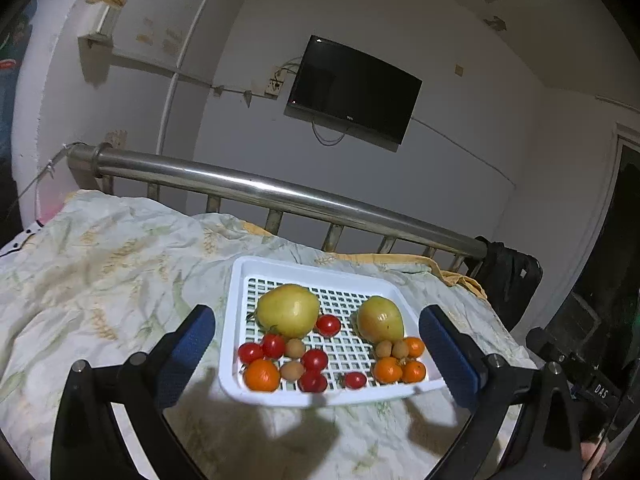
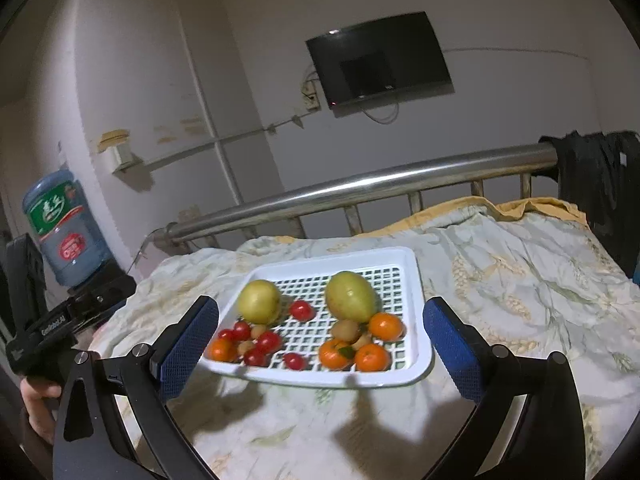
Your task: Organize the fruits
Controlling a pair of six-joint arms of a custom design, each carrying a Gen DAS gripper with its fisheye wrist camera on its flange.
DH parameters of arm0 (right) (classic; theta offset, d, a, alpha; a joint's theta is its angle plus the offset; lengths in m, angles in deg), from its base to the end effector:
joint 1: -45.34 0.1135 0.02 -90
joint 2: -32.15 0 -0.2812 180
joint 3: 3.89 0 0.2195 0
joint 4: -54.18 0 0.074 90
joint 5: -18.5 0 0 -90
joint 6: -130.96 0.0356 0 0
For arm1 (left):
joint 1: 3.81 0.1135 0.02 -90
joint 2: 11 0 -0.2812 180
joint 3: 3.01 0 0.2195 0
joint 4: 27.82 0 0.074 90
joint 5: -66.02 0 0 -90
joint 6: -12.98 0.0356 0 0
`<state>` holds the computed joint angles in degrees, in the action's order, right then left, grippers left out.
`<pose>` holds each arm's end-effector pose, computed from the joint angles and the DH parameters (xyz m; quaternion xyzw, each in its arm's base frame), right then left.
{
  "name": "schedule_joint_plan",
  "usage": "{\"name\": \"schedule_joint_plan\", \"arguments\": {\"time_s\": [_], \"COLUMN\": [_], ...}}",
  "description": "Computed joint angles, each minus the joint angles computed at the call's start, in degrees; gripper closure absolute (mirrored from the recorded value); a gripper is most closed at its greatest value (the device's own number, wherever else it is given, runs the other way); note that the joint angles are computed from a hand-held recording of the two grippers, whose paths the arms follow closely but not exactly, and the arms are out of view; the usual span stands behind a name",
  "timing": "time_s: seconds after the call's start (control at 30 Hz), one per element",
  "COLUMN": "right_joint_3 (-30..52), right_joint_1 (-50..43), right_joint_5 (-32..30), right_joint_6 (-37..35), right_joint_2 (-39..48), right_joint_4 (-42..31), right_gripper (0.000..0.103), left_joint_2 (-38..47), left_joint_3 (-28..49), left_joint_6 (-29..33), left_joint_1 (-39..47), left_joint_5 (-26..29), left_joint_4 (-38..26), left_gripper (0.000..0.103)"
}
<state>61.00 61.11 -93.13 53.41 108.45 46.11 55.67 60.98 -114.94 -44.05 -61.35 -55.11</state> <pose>0.2558 0.0859 0.3076 -0.1315 0.7986 0.2868 0.5126 0.1792 -0.1234 0.3103 -0.1436 0.8233 -0.0834 0.5427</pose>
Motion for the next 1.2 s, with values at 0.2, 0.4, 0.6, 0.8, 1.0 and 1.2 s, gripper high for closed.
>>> {"name": "schedule_joint_plan", "arguments": {"time_s": [0.2,0.4,0.6,0.8,1.0,1.2], "right_joint_3": [-6.0,-10.4,-14.4,-17.2,-19.1,-20.3], "right_joint_1": [3.7,6.7,10.8,16.0,22.2,25.4], "right_joint_5": [4.3,7.4,12.4,17.7,24.5,27.4], "right_joint_6": [-0.9,-0.5,-0.4,-0.7,-0.9,1.2], "right_joint_2": [-6.7,-10.2,-13.0,-15.8,-17.4,-17.4], "right_joint_4": [0.7,-0.1,-0.9,-2.9,-5.8,-8.1], "right_gripper": [0.0,0.0,0.0,0.0,0.0,0.0], "left_joint_2": [-1.3,0.7,2.0,4.8,8.0,10.7], "left_joint_3": [0.0,0.2,1.0,1.9,1.6,0.6], "left_joint_6": [-7.4,-15.0,-22.9,-31.6,-39.0,-42.2], "left_joint_1": [-10.1,-17.4,-23.9,-29.6,-33.5,-35.3], "left_joint_5": [-11.1,-16.3,-19.4,-20.8,-19.5,-16.9], "left_joint_4": [-9.3,-17.5,-24.6,-31.7,-37.0,-37.5], "left_gripper": [0.0,0.0,0.0,0.0,0.0,0.0]}}
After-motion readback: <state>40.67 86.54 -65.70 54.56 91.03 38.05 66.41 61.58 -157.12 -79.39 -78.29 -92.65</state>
